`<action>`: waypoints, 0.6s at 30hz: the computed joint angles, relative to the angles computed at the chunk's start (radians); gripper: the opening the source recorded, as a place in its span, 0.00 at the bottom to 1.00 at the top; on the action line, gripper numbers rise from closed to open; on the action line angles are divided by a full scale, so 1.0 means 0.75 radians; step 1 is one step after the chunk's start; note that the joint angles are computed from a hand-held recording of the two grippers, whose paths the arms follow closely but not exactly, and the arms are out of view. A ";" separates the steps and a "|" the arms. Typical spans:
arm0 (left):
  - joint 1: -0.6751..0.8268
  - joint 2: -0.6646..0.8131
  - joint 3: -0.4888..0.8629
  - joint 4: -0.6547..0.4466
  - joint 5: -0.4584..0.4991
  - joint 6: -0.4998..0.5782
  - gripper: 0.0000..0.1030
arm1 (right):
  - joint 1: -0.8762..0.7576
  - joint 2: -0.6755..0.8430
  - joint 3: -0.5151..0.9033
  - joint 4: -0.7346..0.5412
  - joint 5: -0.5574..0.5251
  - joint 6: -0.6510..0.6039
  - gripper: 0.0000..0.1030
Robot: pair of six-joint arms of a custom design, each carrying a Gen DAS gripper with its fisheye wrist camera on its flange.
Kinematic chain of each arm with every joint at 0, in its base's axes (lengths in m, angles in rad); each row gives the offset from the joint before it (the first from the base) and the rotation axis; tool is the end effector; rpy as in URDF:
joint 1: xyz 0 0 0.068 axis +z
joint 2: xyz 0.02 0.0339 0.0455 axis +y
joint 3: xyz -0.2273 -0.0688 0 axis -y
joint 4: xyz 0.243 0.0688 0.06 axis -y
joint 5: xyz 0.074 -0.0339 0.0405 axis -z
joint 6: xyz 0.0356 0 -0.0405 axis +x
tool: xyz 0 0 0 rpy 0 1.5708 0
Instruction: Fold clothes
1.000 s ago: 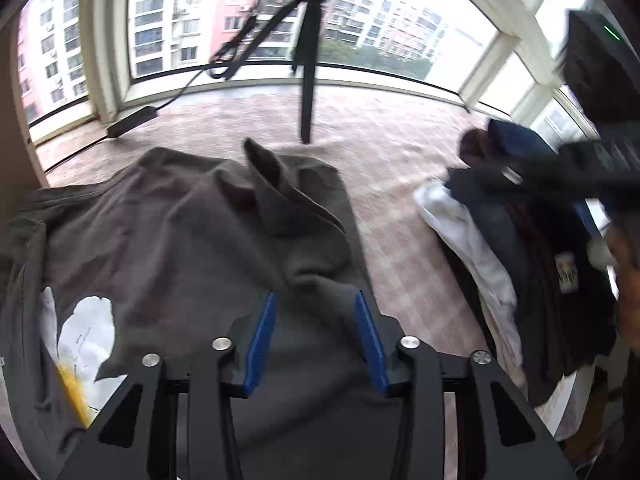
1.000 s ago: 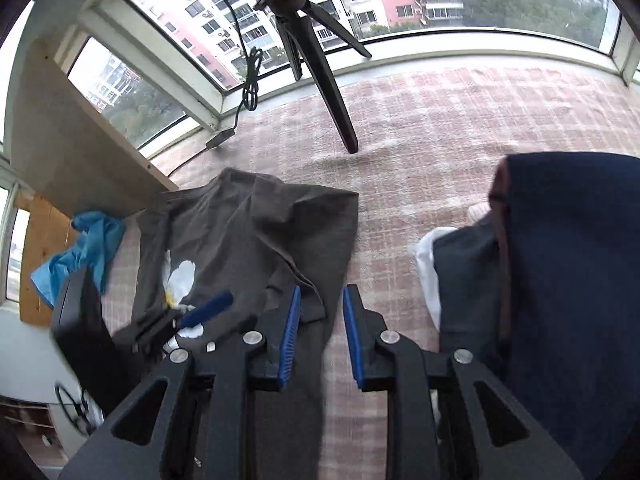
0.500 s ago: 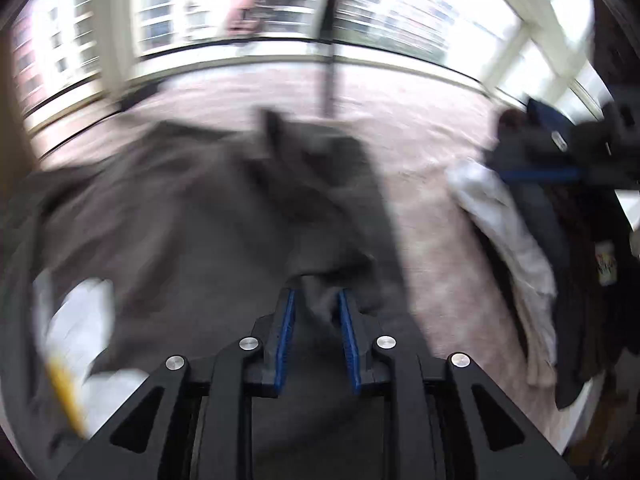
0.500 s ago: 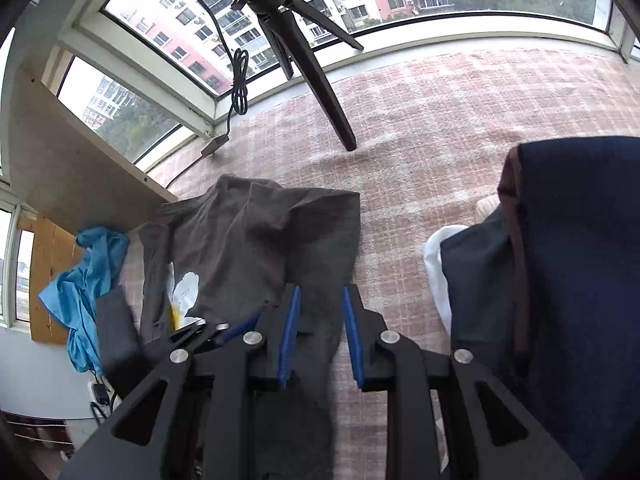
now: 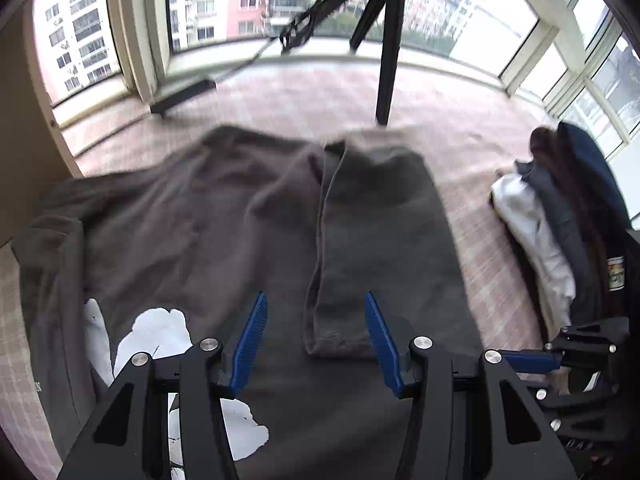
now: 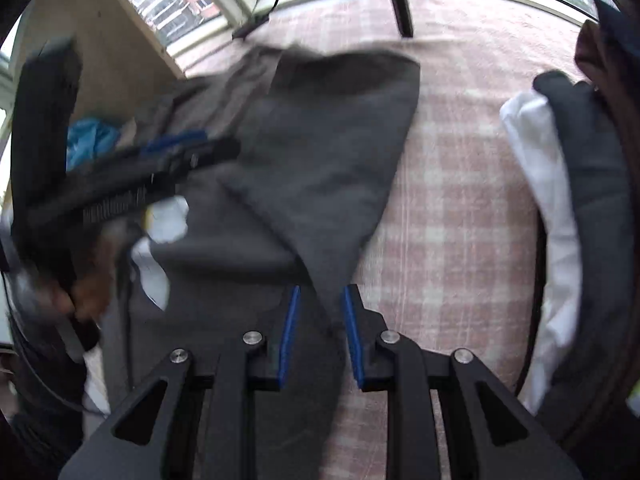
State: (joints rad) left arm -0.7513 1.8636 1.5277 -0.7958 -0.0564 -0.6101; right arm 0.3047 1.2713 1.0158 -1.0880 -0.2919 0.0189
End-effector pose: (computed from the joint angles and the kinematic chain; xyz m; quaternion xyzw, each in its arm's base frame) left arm 0.2801 -0.2589 0.2085 0.0627 0.9736 -0.1156 0.1865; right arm 0.2140 0.0780 0.2220 -0.1563 0.9706 0.1607 0.0875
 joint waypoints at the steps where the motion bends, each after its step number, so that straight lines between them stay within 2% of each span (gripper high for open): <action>1: -0.003 0.010 0.001 -0.002 0.012 0.017 0.47 | 0.026 -0.015 -0.033 0.026 0.033 0.003 0.22; 2: -0.007 0.019 0.001 -0.002 0.023 0.033 0.47 | 0.048 -0.019 -0.052 0.050 0.072 0.008 0.22; 4: -0.025 0.026 -0.010 0.019 0.039 0.050 0.39 | 0.081 -0.013 -0.075 0.093 0.149 0.017 0.22; 5: -0.033 0.025 -0.019 0.037 0.051 0.050 0.32 | 0.088 -0.008 -0.083 0.112 0.166 0.016 0.22; 6: -0.037 0.027 -0.021 0.045 0.060 0.046 0.15 | 0.082 -0.007 -0.087 0.120 0.165 0.009 0.22; 7: -0.042 0.014 -0.032 0.056 0.060 0.034 0.11 | 0.074 -0.008 -0.090 0.121 0.167 -0.001 0.20; 9: -0.054 -0.017 -0.056 0.079 0.059 0.008 0.09 | 0.059 -0.012 -0.095 0.124 0.171 -0.019 0.09; 15: -0.205 -0.281 -0.251 0.130 -0.045 -0.210 0.10 | 0.009 -0.110 -0.156 0.110 0.207 -0.074 0.08; 16: -0.230 -0.248 -0.235 0.088 -0.051 -0.197 0.14 | 0.012 -0.111 -0.163 0.113 0.221 -0.078 0.08; 18: -0.249 -0.159 -0.178 -0.016 -0.043 -0.164 0.15 | 0.010 -0.105 -0.167 0.120 0.235 -0.086 0.08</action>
State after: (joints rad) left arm -0.9382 1.7443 1.3945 -0.8076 -0.0883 -0.7334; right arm 0.3125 1.1929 0.8906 -0.9980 -0.1160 -0.0455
